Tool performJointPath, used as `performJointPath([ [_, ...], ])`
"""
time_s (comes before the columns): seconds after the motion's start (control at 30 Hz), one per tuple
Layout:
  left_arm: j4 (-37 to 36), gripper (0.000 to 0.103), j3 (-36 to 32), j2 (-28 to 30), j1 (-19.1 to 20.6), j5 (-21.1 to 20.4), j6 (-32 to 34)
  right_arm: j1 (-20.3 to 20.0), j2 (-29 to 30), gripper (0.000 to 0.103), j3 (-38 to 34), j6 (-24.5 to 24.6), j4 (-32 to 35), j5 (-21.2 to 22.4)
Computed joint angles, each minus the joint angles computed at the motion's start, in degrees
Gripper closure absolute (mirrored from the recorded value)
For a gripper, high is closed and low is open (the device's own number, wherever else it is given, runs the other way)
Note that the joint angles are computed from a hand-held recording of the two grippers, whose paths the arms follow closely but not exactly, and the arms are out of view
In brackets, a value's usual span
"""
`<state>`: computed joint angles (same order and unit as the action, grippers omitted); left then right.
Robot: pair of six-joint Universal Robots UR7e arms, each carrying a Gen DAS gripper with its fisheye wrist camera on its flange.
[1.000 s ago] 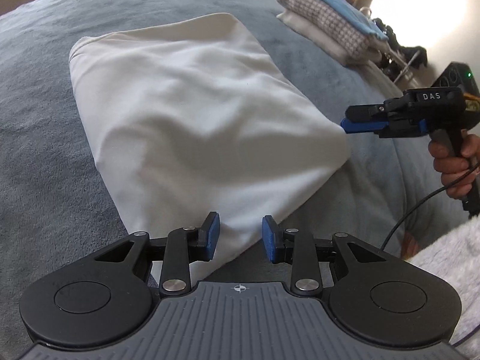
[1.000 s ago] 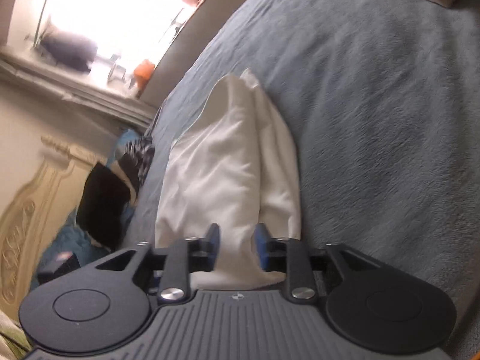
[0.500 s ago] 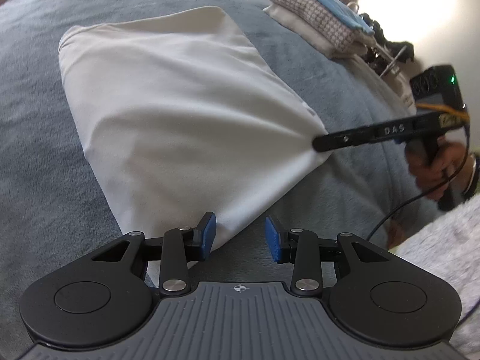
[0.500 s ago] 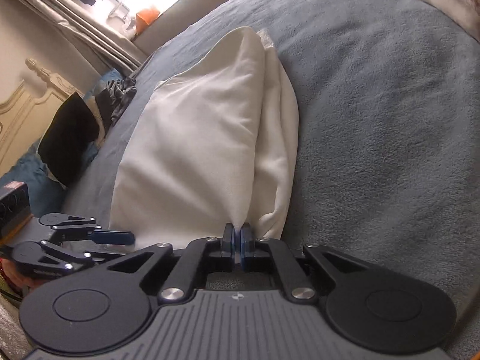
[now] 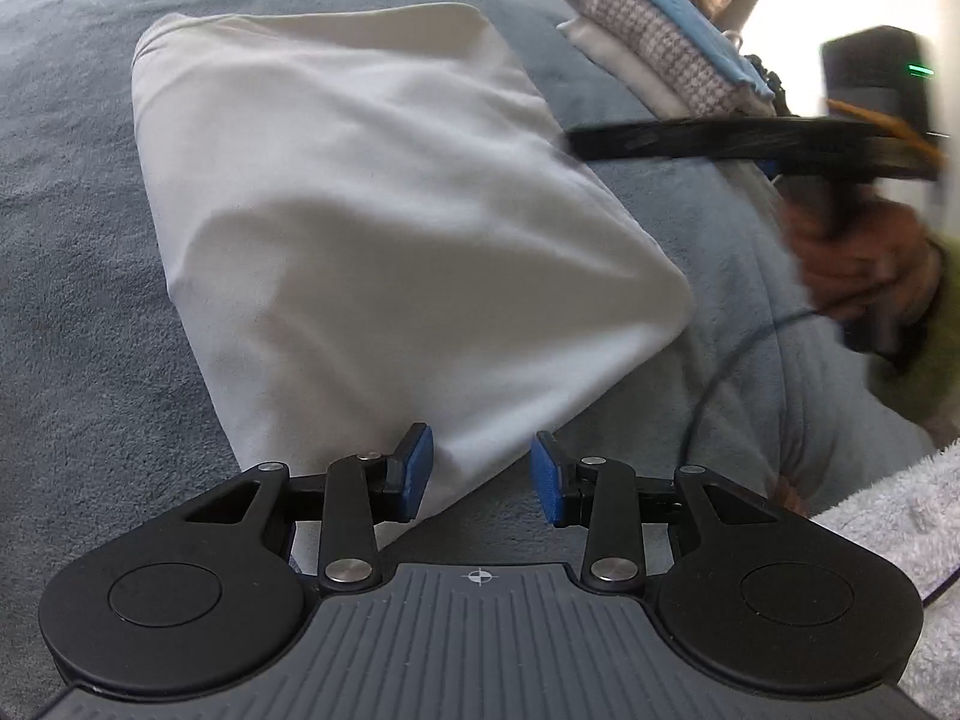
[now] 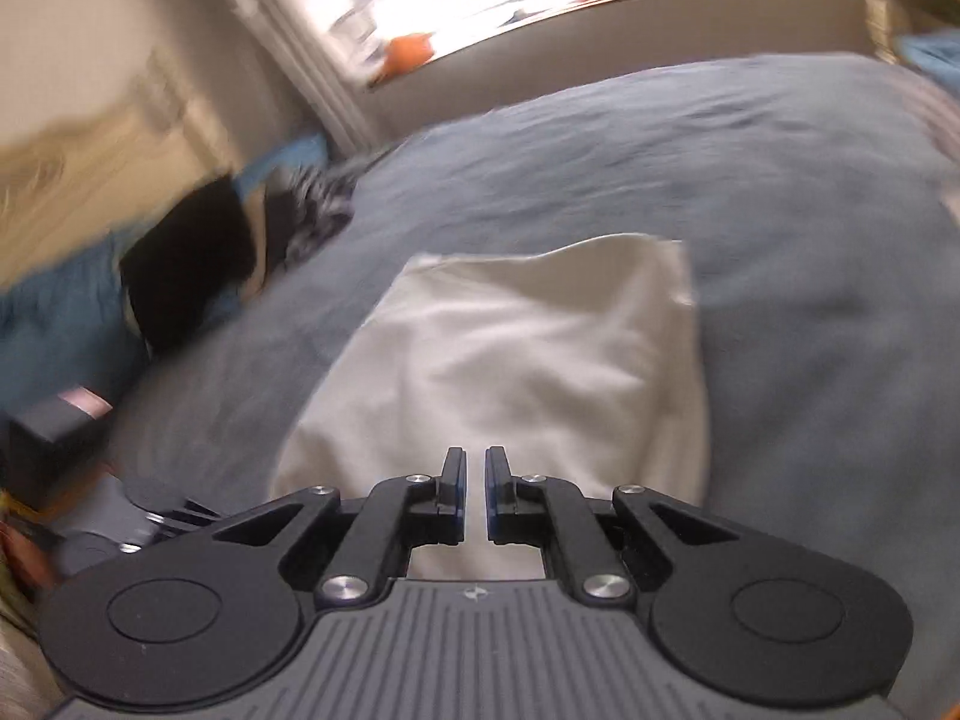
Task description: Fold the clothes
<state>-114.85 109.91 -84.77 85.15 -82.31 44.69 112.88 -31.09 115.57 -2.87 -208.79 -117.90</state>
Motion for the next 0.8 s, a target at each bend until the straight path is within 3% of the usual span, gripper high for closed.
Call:
performJointPath([
  [0.07, 0.20, 0.067, -0.35, 0.21, 0.42, -0.39, -0.28, -1.01, 2.10, 0.103, -3.40, -1.37, 3.22, -5.22],
  [0.17, 0.85, 0.067, -1.17, 0.66, 1.18, -1.20, -0.90, -2.11, 1.14, 0.103, -3.44, 4.23, 0.45, -7.72],
  [0.37, 2.12, 0.067, -2.50, 1.40, 2.67, -3.05, -1.57, 0.15, 2.43, 0.103, -8.78, -4.30, 3.53, -0.86],
  [0.43, 2.06, 0.067, -2.50, 1.46, 3.11, -3.65, -1.43, -0.80, 4.98, 0.103, -13.52, -5.74, 7.71, -3.41],
  [0.47, 1.94, 0.067, -2.29, 1.35, 3.38, -4.11, -1.35, -1.54, 6.27, 0.103, -16.03, -5.00, 9.61, -6.67],
  [0.53, 1.99, 0.067, -2.29, 1.36, 4.16, -5.12, -1.26, -1.91, 6.77, 0.103, -18.68, -0.29, 11.26, -9.08],
  [0.6, 2.31, 0.067, -2.35, 1.39, 4.97, -6.09, -1.30, -1.91, 5.63, 0.103, -19.15, 2.61, 11.79, -6.44],
  [0.73, 2.68, 0.067, -2.28, 1.25, 5.64, -6.83, -0.07, 0.42, 5.83, 0.103, -23.10, -2.79, 20.58, 1.02],
  [0.8, 2.98, 0.067, -2.39, 1.35, 5.80, -7.13, -0.01, 0.01, 8.38, 0.103, -28.05, -3.80, 25.38, 2.38],
])
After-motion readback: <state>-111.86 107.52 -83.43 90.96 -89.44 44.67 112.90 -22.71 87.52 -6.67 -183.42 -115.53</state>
